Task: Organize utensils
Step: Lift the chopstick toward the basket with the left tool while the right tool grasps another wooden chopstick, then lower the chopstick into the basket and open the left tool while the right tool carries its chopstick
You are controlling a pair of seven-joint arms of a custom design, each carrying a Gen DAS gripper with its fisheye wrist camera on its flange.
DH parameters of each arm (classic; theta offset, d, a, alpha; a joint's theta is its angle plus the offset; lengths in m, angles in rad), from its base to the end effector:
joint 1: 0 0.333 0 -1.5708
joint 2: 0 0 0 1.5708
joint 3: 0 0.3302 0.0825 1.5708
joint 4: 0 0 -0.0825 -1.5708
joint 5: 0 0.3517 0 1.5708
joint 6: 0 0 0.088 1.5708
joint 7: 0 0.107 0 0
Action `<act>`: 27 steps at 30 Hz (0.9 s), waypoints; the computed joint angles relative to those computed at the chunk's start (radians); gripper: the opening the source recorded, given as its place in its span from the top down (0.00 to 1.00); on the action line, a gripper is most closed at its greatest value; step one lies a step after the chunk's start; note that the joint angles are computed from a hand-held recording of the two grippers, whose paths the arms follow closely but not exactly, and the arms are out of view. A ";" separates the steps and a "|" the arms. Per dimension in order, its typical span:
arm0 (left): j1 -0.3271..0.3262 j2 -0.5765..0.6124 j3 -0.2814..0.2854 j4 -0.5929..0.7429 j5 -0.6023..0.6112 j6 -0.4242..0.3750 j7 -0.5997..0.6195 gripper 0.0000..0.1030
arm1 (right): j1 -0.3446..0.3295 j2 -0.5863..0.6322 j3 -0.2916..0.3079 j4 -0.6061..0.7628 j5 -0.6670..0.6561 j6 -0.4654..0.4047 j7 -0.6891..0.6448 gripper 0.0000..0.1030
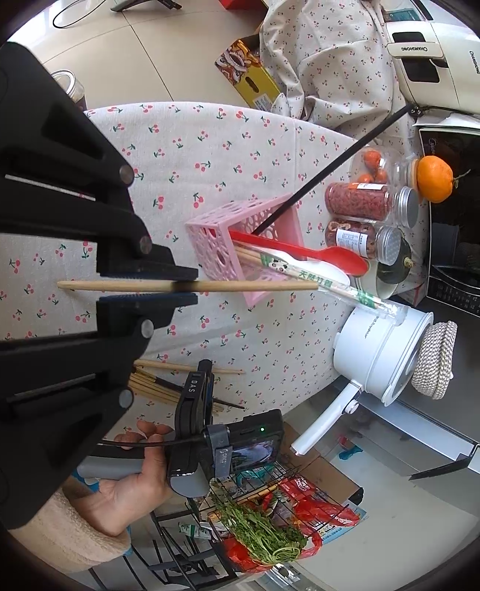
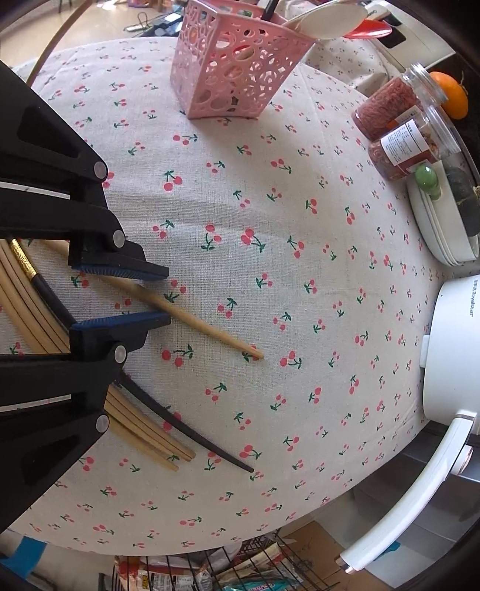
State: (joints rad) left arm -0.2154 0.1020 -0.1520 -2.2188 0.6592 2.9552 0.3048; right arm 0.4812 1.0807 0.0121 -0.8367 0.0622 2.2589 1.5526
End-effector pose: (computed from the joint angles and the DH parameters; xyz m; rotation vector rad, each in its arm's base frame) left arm 0.5030 -0.2353 0.4307 -2.1873 1.6233 -0.8733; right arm 0.7129 0.3797 0.3025 -2.3979 1.4681 -0.1752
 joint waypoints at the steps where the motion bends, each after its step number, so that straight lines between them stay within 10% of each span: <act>1: -0.002 -0.001 0.003 0.001 0.011 -0.002 -0.009 0.93 | -0.012 -0.013 0.020 -0.026 0.016 0.014 -0.024 0.86; 18: 0.025 -0.092 -0.006 0.011 0.461 -0.037 -0.426 0.93 | -0.213 -0.394 0.278 -0.632 0.463 0.435 -0.527 0.94; 27: 0.071 -0.196 -0.055 0.031 0.950 -0.104 -0.932 0.93 | -0.320 -0.526 0.419 -0.773 0.826 0.590 -0.874 0.94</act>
State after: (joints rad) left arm -0.1449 -0.0940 -0.2066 -2.1882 1.6091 2.8515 -0.6276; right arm 0.1616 0.5546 0.4316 -1.6094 0.8884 2.8491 0.6782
